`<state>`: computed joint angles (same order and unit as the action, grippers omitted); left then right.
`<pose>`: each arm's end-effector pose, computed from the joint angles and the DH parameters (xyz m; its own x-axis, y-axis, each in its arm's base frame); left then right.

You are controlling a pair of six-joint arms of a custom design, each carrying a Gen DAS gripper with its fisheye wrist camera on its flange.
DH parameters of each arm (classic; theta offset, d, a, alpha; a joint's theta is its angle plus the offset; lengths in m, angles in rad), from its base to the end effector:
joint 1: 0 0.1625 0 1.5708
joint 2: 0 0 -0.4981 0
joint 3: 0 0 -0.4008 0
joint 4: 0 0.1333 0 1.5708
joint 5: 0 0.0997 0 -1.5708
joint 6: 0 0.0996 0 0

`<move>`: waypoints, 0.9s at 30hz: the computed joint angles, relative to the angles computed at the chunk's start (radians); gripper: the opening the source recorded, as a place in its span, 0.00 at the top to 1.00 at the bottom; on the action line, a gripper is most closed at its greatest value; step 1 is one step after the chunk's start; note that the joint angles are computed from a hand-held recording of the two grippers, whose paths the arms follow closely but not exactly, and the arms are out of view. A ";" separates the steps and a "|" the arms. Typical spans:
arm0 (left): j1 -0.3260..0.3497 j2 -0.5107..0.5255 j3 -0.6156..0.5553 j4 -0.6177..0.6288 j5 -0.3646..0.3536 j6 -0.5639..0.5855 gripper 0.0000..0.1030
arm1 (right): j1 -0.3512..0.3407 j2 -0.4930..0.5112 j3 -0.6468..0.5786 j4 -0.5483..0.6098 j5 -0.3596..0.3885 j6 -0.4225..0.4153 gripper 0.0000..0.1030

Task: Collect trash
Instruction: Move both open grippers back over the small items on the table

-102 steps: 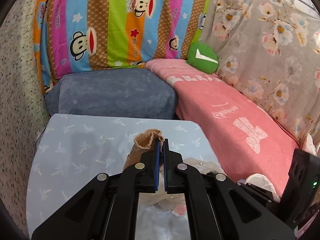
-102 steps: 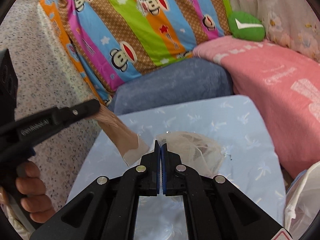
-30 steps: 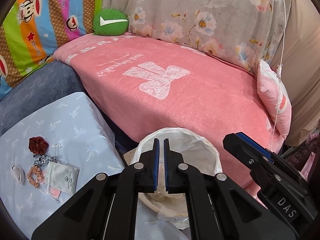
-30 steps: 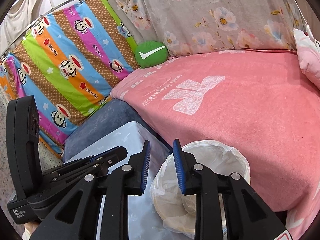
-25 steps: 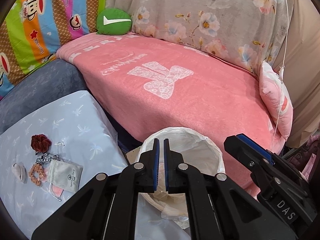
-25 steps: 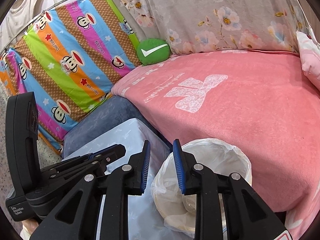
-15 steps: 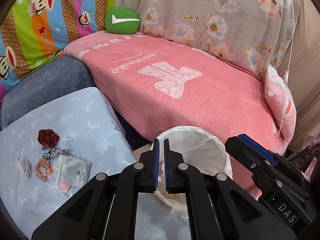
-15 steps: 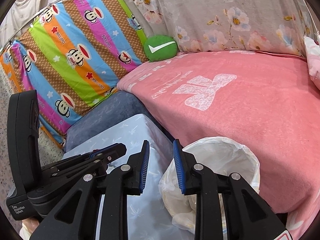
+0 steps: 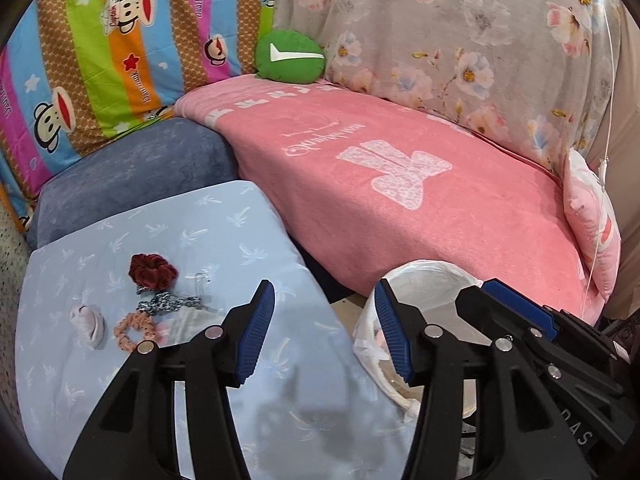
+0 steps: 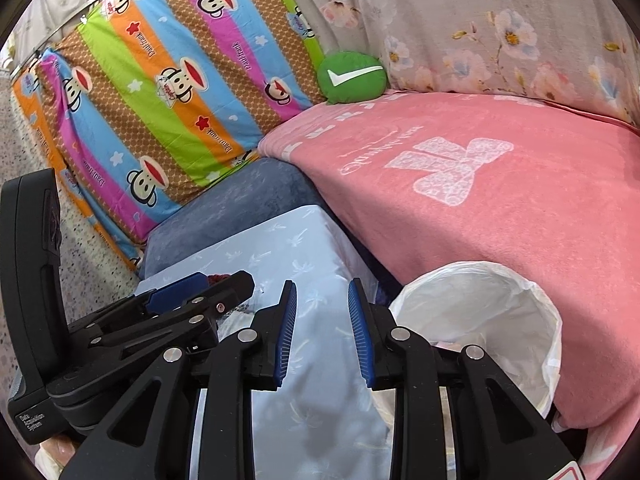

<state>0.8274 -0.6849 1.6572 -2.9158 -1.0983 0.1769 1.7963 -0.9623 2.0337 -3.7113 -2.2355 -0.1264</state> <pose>-0.3671 -0.6633 0.1002 -0.6448 0.5938 -0.4813 0.7556 0.5904 -0.2839 0.2027 -0.5623 0.2691 -0.8675 0.2892 0.4048 -0.2186 0.5093 -0.8324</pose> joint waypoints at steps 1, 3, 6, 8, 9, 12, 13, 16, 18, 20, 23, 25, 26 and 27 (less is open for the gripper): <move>0.004 -0.003 0.001 -0.001 0.003 0.000 0.51 | 0.002 0.006 -0.006 0.006 0.000 -0.001 0.72; 0.014 -0.008 0.001 0.000 0.008 -0.005 0.51 | 0.004 0.016 -0.018 0.020 0.004 -0.001 0.71; 0.029 -0.015 0.000 0.000 0.019 -0.015 0.51 | 0.008 0.034 -0.037 0.043 0.006 0.002 0.71; 0.039 -0.018 -0.004 0.004 0.028 -0.023 0.51 | 0.011 0.048 -0.053 0.060 0.007 0.004 0.71; 0.042 -0.020 -0.003 0.003 0.032 -0.025 0.51 | 0.012 0.055 -0.060 0.067 0.008 0.005 0.71; 0.060 -0.029 -0.002 0.001 0.048 -0.033 0.51 | 0.014 0.077 -0.082 0.087 0.014 0.005 0.68; 0.066 -0.032 -0.002 0.001 0.055 -0.036 0.51 | 0.014 0.084 -0.089 0.094 0.017 0.004 0.68; 0.085 -0.040 0.000 -0.004 0.085 -0.040 0.48 | 0.015 0.110 -0.114 0.116 0.023 0.007 0.68; 0.101 -0.046 0.004 -0.015 0.115 -0.038 0.43 | 0.015 0.130 -0.132 0.136 0.027 0.010 0.67; 0.116 -0.052 0.007 -0.023 0.143 -0.043 0.38 | 0.016 0.151 -0.152 0.152 0.024 0.011 0.64; 0.143 -0.058 0.004 -0.024 0.182 -0.051 0.36 | 0.019 0.190 -0.187 0.183 0.019 0.004 0.63; 0.161 -0.061 0.001 -0.020 0.207 -0.055 0.35 | 0.017 0.214 -0.210 0.207 0.028 0.006 0.63; 0.168 -0.060 -0.005 -0.015 0.218 -0.060 0.35 | 0.016 0.228 -0.224 0.220 0.031 0.006 0.63; 0.179 -0.061 -0.007 -0.011 0.227 -0.065 0.34 | 0.016 0.240 -0.235 0.231 0.033 0.005 0.63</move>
